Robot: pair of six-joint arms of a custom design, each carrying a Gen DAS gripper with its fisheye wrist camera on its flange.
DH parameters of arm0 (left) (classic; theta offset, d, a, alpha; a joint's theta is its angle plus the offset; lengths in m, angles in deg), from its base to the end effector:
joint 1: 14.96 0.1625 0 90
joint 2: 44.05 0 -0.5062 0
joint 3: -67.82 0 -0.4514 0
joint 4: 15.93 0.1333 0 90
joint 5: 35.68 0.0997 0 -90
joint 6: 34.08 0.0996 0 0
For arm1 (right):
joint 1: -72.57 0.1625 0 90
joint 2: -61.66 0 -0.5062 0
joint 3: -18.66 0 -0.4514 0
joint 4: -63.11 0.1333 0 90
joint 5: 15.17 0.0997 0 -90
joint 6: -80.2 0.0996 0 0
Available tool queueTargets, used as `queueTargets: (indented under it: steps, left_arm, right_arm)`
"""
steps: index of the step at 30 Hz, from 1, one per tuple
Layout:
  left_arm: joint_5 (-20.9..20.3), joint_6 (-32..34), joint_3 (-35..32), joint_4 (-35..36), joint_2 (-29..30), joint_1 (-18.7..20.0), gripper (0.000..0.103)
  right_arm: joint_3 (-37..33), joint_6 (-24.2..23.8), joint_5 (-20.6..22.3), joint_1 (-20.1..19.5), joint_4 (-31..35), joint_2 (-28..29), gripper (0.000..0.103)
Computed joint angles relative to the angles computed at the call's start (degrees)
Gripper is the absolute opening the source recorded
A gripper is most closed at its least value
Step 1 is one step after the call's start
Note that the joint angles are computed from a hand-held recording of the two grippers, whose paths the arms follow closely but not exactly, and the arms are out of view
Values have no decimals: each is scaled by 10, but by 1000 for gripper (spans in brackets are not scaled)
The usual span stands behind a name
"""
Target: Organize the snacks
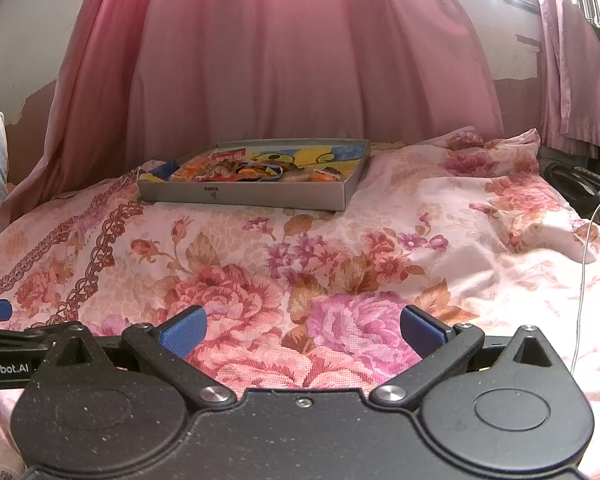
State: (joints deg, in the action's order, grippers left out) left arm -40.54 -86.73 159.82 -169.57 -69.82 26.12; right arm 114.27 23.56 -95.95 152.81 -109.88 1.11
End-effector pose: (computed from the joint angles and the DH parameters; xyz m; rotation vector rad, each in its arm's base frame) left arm -0.4028 -0.6596 -0.0435 -0.0216 1.8286 -1.2751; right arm 0.0186 -0.7725 0.3521 1.1206 -2.3501 1.0826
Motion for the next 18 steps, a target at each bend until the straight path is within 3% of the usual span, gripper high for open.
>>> queueTargets:
  steps: [10, 18]
  left_arm:
    - [-2, -45, 1, 65, -9, 1, 103]
    - [-5, -32, 3, 48, -9, 1, 103]
  right_arm:
    - [0, -4, -2, 0, 0, 1, 102]
    - [2, -7, -5, -1, 1, -1, 102]
